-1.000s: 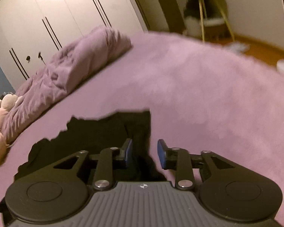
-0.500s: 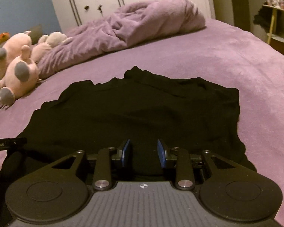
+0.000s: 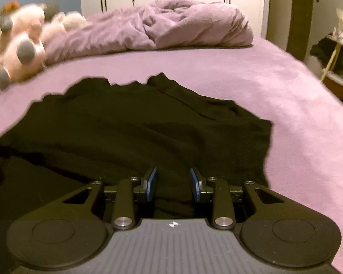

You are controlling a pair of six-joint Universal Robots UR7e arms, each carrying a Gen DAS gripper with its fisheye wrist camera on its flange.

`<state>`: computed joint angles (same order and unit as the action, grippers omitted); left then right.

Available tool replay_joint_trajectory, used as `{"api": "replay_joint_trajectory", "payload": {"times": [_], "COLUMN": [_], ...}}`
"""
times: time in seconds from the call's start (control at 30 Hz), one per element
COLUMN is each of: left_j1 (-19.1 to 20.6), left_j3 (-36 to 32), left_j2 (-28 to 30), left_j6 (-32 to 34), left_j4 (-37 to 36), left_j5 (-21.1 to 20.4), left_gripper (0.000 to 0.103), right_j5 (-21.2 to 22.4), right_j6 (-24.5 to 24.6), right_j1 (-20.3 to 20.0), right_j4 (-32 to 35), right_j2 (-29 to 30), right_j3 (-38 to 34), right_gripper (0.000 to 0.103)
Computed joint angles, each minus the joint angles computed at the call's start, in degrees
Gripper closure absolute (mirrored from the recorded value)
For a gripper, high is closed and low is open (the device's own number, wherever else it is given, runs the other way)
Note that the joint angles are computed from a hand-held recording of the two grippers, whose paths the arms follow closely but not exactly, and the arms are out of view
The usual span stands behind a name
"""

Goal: Fold small clothes

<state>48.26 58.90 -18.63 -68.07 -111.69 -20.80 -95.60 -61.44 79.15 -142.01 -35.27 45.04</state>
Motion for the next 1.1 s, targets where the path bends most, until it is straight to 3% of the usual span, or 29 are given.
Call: {"api": "replay_joint_trajectory", "payload": {"times": [0.07, 0.13, 0.2, 0.33, 0.43, 0.5, 0.53, 0.67, 0.83, 1.1], "left_j1": [-1.67, -3.51, -5.62, -8.65, -9.91, -10.08, -10.05, -9.77, -9.46, -9.14], "left_j3": [7.08, 13.33, 20.4, 29.04, 31.41, 32.33, 32.66, 34.44, 36.88, 36.68], "left_j2": [-3.0, -5.81, -8.71, -12.02, -12.68, -12.95, -13.14, -13.81, -14.7, -14.77], "left_j6": [0.62, -2.05, -4.3, -9.5, -10.06, -8.64, -7.92, -6.09, -6.67, -4.3], "left_j4": [-5.22, -7.34, -10.94, -14.8, -16.71, -19.94, -21.33, -27.47, -32.62, -32.93], "left_j5": [-0.99, -2.57, -4.77, -10.18, -11.16, -11.87, -12.38, -14.46, -16.82, -18.69], "left_gripper": [0.022, 0.022, 0.022, 0.025, 0.029, 0.039, 0.045, 0.076, 0.078, 0.079], "right_j5": [-4.61, -7.21, -3.57, -0.11, -0.52, -0.23, -0.02, -3.92, -6.3, -5.23], "right_j6": [0.96, 4.93, 8.56, 7.56, 8.23, 8.31, 8.23, 10.87, 12.73, 13.74], "right_j1": [0.44, -0.09, -2.6, -6.7, -7.9, -8.3, -8.4, -8.07, -8.55, -9.0], "right_j4": [-5.72, -4.0, 1.22, 5.46, 8.6, 10.02, 10.46, 10.64, 11.26, 10.47], "right_j2": [-3.3, -6.92, -12.9, -21.99, -25.47, -26.74, -26.92, -26.37, -26.44, -26.13], "right_j3": [5.92, 9.57, 14.57, 22.56, 24.68, 25.25, 25.3, 24.59, 24.57, 23.41], "right_gripper": [0.067, 0.062, 0.06, 0.058, 0.058, 0.056, 0.052, 0.051, 0.051, 0.051]}}
